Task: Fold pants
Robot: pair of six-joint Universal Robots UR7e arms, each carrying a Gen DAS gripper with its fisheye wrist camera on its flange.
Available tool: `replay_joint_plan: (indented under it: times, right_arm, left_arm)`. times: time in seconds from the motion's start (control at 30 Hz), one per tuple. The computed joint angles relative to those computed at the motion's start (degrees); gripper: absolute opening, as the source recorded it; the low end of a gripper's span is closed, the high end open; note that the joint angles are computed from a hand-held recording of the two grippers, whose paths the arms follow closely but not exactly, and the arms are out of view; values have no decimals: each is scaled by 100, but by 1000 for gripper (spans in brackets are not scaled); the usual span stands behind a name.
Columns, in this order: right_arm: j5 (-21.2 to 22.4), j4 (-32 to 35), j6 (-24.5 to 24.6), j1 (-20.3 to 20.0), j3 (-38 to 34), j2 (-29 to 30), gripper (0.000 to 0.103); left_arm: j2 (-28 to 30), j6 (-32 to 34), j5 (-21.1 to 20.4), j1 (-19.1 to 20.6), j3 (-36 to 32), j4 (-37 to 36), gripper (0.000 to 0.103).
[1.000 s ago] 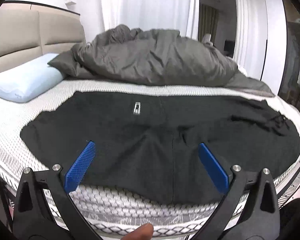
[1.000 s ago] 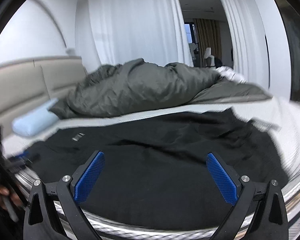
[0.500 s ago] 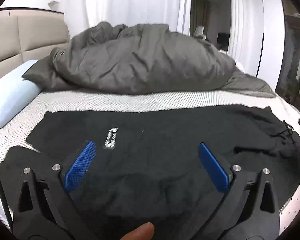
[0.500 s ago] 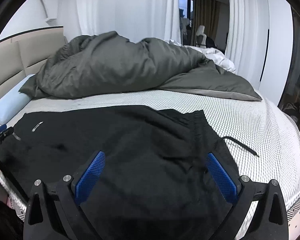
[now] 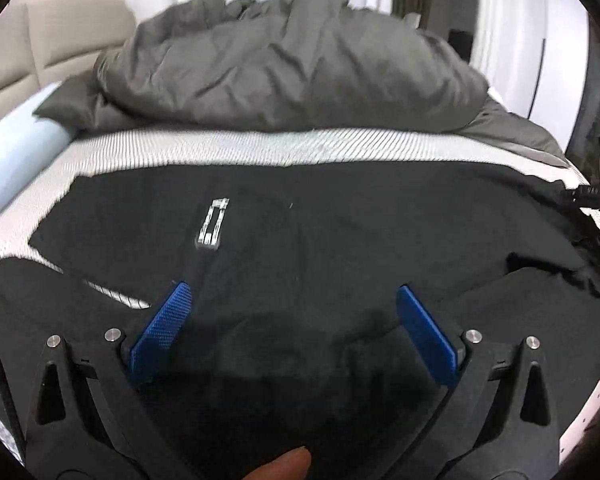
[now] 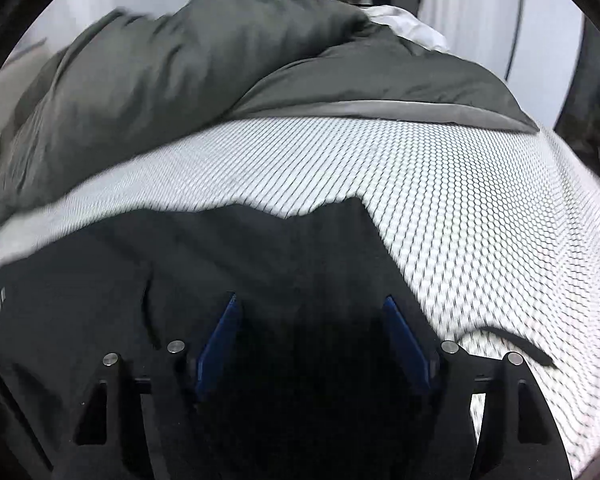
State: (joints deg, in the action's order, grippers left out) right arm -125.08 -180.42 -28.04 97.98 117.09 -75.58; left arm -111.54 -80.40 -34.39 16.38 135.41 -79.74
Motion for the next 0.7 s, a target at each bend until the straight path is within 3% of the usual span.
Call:
replay_joint_plan:
  times: [0.07, 0.13, 0.2, 0.23, 0.27, 0.3, 0.37, 0.43, 0.47, 0.53, 0.6, 0.67, 0.7]
  right_arm:
    - [-114, 1, 77, 7, -170, 160, 75]
    - [-297, 239, 134, 14, -420, 331, 68]
    - [-371, 436, 180, -23, -573, 477, 46]
    - [-373, 307, -22, -16, -575, 532, 38]
    - [-438, -24, -362, 34, -575, 621, 32]
    - [-525, -402, -578, 70, -572, 695, 15]
    - [-479, -1210, -764, 40, -612, 759, 7]
    - [-906, -1732, -795, 18, -955, 1011, 0]
    - [-968, -1635, -665, -13, -1076, 1053, 0]
    - [-571, -964, -158, -167, -1131, 928, 0]
    - [-592, -978, -372, -140, -1208, 952, 0]
    - [-219, -481, -116, -205, -1167, 784, 11]
    - [-148, -286, -136, -225, -1209, 742, 21]
  left_arm:
    - [27, 99, -35, 167, -8, -101, 102]
    - [-36, 283, -14, 250, 47, -358, 102]
    - [-56, 250, 25, 314, 42, -397, 102]
    - [-163, 197, 56, 272, 122, -488, 102]
    - [-185, 263, 64, 292, 138, -580, 102]
    - [-230, 369, 76, 320, 177, -699, 102]
    - [-235, 390, 84, 378, 185, -717, 102]
    - [-219, 375, 101, 438, 183, -764, 102]
    - [-226, 450, 102, 464, 204, -856, 102]
    - [-207, 473, 80, 512, 180, -887, 102]
    - [-257, 375, 133, 451, 198, -800, 102]
    - [-265, 367, 134, 424, 203, -713, 102]
    - [-245, 328, 137, 428, 183, -665, 102]
